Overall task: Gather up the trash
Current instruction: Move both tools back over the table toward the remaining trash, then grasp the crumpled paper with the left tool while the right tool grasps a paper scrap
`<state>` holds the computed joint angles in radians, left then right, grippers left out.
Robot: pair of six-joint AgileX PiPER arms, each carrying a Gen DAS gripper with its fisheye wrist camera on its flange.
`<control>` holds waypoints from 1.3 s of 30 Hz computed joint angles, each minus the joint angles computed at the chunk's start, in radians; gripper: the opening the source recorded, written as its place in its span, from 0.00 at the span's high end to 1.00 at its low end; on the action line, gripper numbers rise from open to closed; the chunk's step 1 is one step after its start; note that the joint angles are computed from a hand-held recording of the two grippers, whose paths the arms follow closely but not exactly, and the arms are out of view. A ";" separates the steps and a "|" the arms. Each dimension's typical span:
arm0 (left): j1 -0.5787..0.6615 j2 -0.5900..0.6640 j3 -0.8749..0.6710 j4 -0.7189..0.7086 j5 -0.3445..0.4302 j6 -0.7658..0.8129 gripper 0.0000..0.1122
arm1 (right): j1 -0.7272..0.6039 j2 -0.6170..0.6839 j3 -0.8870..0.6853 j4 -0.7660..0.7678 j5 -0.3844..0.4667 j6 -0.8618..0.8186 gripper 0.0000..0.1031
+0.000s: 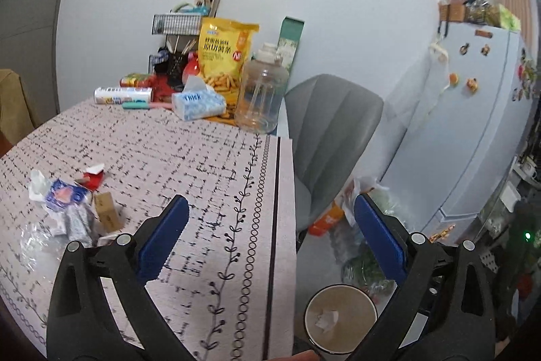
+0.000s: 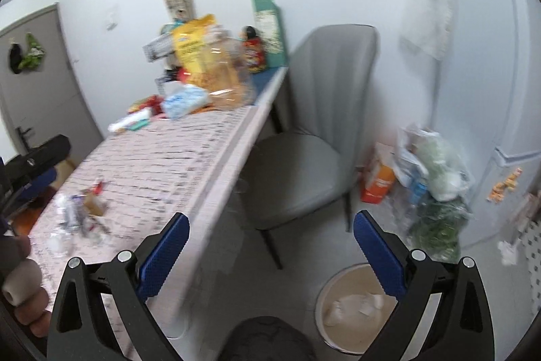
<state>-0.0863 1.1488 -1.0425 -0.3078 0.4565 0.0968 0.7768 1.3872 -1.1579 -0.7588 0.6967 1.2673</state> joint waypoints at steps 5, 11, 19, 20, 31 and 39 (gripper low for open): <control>0.174 -0.060 0.054 -0.319 0.053 0.351 0.14 | 0.064 0.068 -0.077 0.034 -0.006 -0.038 0.07; 0.453 -0.083 0.087 -0.543 0.222 0.607 0.14 | 0.108 0.129 -0.142 0.067 -0.058 -0.076 0.07; 0.789 -0.024 0.106 -0.676 0.404 0.798 0.14 | 0.150 0.215 -0.253 0.131 -0.053 -0.180 0.08; 0.822 -0.006 0.100 -0.681 0.422 0.816 0.14 | 0.156 0.225 -0.264 0.140 -0.052 -0.192 0.08; 0.895 0.153 -0.004 -0.599 0.467 0.852 0.23 | 0.165 0.372 -0.437 0.330 -0.056 -0.404 0.08; 0.779 0.295 -0.106 -0.487 0.401 0.751 0.25 | 0.141 0.495 -0.573 0.537 -0.044 -0.616 0.11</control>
<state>0.6929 1.4436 -1.1488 -0.7944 0.8579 0.8473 0.9173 1.8819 -1.7310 -0.2216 0.6527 0.6513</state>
